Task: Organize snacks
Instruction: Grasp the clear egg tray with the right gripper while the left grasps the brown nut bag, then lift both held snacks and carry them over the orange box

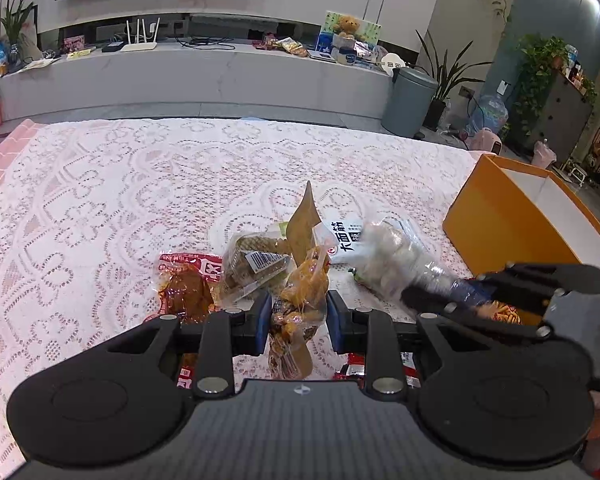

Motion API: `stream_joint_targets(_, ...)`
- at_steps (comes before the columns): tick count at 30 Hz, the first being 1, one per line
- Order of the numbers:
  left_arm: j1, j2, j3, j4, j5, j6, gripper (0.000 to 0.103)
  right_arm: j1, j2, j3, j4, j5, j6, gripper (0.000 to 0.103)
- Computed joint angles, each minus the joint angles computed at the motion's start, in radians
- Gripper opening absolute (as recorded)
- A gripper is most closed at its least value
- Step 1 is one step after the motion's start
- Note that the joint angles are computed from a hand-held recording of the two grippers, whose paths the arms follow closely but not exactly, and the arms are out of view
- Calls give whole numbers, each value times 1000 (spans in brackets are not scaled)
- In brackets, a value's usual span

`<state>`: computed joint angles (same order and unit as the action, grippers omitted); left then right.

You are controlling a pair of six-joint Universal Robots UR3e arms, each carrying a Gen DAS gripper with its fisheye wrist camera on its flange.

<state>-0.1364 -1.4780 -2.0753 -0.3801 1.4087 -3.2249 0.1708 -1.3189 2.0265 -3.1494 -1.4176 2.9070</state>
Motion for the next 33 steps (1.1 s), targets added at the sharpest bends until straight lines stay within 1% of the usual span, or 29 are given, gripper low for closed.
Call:
stream_joint_targets(2,-2,4,-2,0,-3,-9,32,-3,-16,11,-17,3,12,14)
stream_joint_targets(5,1,19,-10,-3,-18,-30,32,-25,-58,33,-10,39,44,14)
stream_joint_targets(8,-10,39,-8,-19,-8,-55,31,-35,-109,63,-5,57,59,14)
stream_joint_targets(13,-65,67,9,-43,49,-101,31,-45,-218,112,44,70,71,14)
stream_joint_targets(20,-196,91,44,-61,141,-231,31,-114,-437,193,157,126,24,14)
stream_joint_targets(23,-261,82,89,-72,176,-272,31,-150,-537,207,243,138,33,14)
stream_joint_targets(25,-301,65,135,-87,194,-292,31,-198,-622,223,315,168,34,14)
stream_joint_targets(28,-367,22,213,-93,223,-311,31,-317,-786,259,458,243,-11,14)
stream_joint_targets(31,-434,-44,302,-93,255,-323,31,-459,-946,271,644,312,-73,14)
stream_joint_targets(33,-456,-84,355,-91,232,-337,31,-619,-1080,267,838,411,-150,14)
